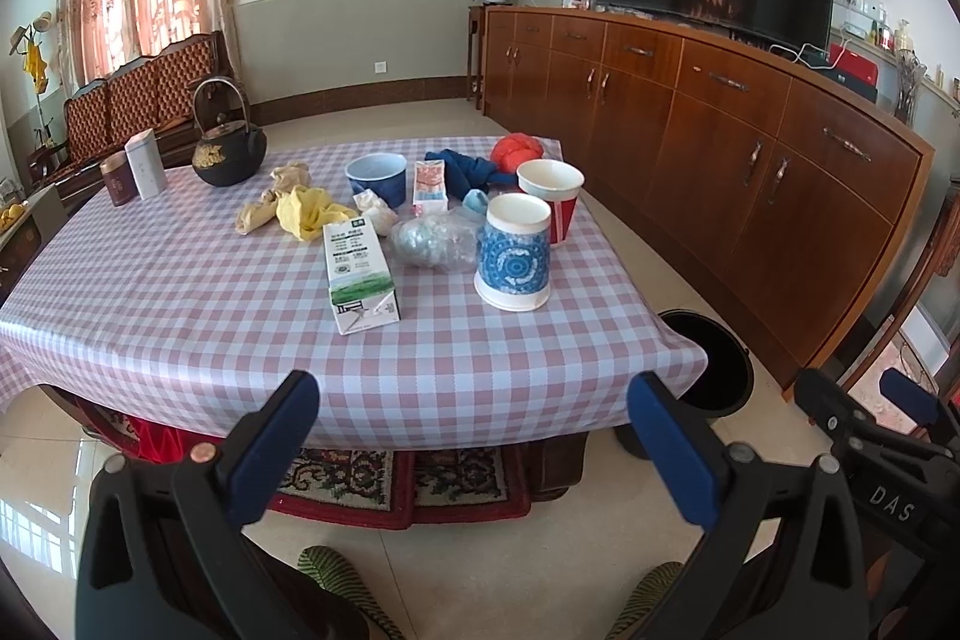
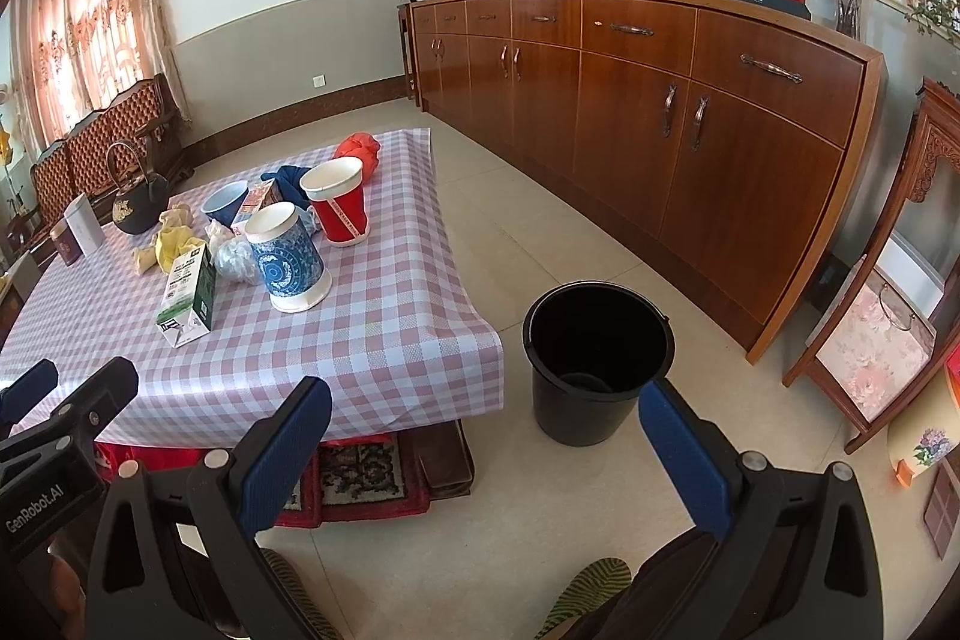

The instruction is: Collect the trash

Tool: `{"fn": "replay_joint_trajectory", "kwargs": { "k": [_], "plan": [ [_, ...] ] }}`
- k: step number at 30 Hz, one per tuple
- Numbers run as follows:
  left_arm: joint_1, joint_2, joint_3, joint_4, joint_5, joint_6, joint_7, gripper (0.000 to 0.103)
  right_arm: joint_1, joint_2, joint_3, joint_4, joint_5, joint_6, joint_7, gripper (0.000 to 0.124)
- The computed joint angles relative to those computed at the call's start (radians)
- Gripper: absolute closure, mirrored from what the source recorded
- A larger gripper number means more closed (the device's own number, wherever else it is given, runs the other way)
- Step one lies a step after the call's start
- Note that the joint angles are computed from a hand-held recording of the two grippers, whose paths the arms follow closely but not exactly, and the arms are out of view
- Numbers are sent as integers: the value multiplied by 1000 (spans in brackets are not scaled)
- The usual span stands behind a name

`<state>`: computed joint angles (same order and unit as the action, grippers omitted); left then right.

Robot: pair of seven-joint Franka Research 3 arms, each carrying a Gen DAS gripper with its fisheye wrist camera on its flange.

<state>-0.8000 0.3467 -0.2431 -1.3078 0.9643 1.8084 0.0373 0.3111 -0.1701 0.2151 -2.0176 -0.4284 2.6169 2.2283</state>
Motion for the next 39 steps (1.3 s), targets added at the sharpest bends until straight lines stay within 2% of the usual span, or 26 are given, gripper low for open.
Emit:
{"fn": "replay_joint_trajectory", "kwargs": {
  "k": [11,21,30,39],
  "plan": [
    [10,-11,2,-18,1,-16,-8,0,9,21,-5,15,5,9,-11,21],
    [71,-60,-2,-104,-6,-31,-55,0,58,115,-28,90,58,31,-88,21],
    [146,-78,-4,-166,-25,37,-56,0,130,240,-66,220,66,26,-148,21],
    [204,-46,12,-163,-69,126,-19,0,204,394,-112,395,119,-11,-225,21]
  ]
}}
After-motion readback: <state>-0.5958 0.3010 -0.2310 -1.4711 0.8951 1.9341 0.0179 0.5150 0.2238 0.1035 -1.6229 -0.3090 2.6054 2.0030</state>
